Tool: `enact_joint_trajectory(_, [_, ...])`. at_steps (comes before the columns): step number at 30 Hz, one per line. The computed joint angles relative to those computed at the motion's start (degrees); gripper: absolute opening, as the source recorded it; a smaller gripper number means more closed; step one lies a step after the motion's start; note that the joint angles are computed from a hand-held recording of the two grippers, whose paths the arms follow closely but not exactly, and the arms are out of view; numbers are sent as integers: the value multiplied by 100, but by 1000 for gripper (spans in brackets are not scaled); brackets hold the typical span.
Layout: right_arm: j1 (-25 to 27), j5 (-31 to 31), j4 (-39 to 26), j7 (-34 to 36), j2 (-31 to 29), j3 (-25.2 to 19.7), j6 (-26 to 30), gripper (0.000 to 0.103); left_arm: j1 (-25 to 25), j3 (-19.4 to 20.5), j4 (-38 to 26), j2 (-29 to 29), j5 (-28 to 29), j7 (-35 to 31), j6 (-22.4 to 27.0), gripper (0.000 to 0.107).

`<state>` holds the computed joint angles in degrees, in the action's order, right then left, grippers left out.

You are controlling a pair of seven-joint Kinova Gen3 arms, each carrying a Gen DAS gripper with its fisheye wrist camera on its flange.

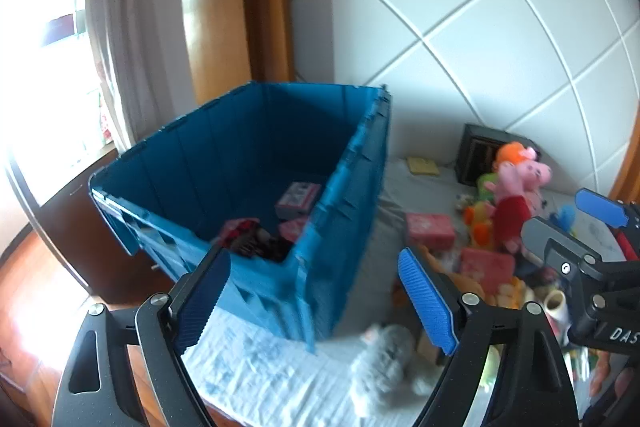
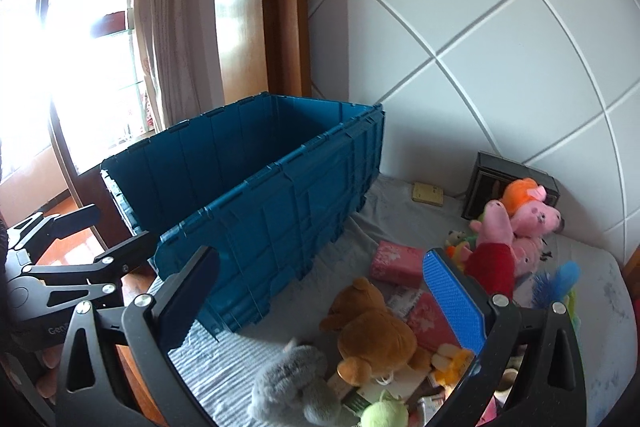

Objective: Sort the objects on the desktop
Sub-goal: 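Withdraw both tools from the bin back toward the pile, then grasp the grey fluffy plush with the left tool while the right tool grasps the green plush ball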

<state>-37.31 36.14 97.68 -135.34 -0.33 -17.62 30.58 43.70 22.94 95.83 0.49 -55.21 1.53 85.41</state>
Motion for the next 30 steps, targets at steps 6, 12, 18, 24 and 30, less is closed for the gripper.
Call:
enact_joint_trajectory(6, [436, -572, 970, 175, -582, 43, -325, 103, 470, 49, -83, 491, 150, 305, -38, 89])
enact_joint_trajectory(12, [839, -1552, 1617, 802, -597, 193, -510, 103, 627, -309, 141, 828, 701, 282, -810, 89])
enact_joint_trajectory(18, [1079, -1581, 2118, 511, -191, 152, -584, 103, 439, -667, 574, 1278, 1278, -57, -1934, 89])
enact_joint_trajectory(24, [830, -1538, 2365, 214, 398, 433, -700, 103, 280, -1071, 939, 1822, 1678, -420, -2982, 89])
enact_joint_trajectory(30, [353, -1116, 2577, -506, 730, 851, -1176, 103, 314, -1473, 1102, 2115, 1611, -590, -3598, 89])
